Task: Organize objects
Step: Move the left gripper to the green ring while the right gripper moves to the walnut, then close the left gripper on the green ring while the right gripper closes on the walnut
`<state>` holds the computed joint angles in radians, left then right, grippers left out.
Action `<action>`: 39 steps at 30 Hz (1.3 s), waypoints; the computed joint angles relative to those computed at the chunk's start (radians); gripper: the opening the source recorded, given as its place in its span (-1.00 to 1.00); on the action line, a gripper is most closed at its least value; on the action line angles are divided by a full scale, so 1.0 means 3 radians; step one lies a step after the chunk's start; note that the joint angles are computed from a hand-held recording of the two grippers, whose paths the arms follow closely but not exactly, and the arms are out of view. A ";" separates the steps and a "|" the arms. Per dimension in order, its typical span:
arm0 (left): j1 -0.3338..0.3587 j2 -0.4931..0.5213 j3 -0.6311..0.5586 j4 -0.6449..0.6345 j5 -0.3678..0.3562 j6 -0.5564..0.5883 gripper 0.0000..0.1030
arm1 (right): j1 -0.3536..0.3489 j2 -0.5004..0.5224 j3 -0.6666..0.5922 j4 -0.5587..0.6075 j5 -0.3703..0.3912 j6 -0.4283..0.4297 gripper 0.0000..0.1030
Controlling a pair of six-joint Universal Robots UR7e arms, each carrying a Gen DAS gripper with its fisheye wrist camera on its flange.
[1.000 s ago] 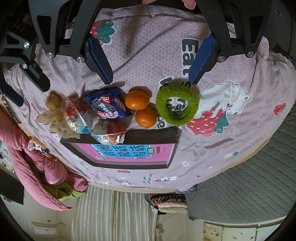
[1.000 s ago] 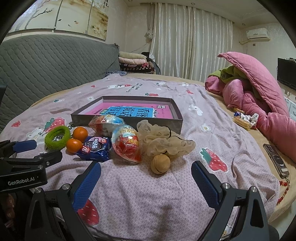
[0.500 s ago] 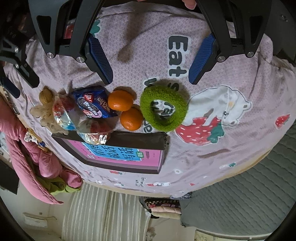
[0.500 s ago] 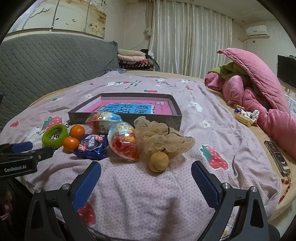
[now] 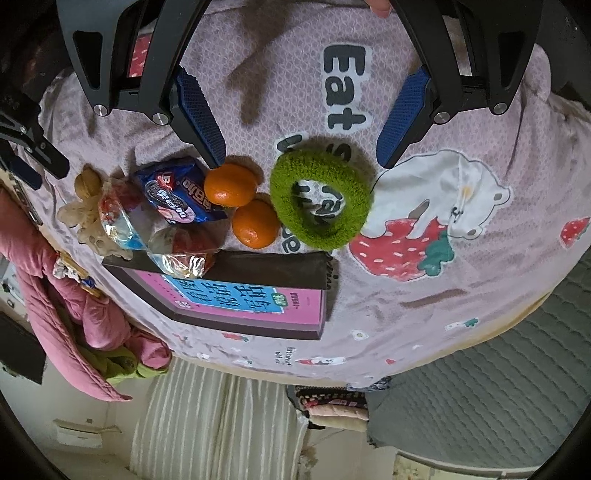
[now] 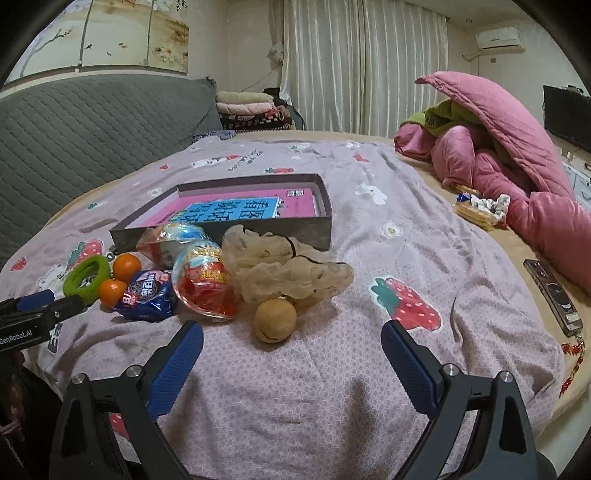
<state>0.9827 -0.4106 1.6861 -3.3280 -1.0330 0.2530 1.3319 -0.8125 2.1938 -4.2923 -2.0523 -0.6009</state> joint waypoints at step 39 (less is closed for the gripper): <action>0.0106 0.0508 -0.0847 0.0185 0.0364 0.0338 0.64 | -0.0047 0.0062 -0.0340 0.0620 -0.0171 0.0153 0.29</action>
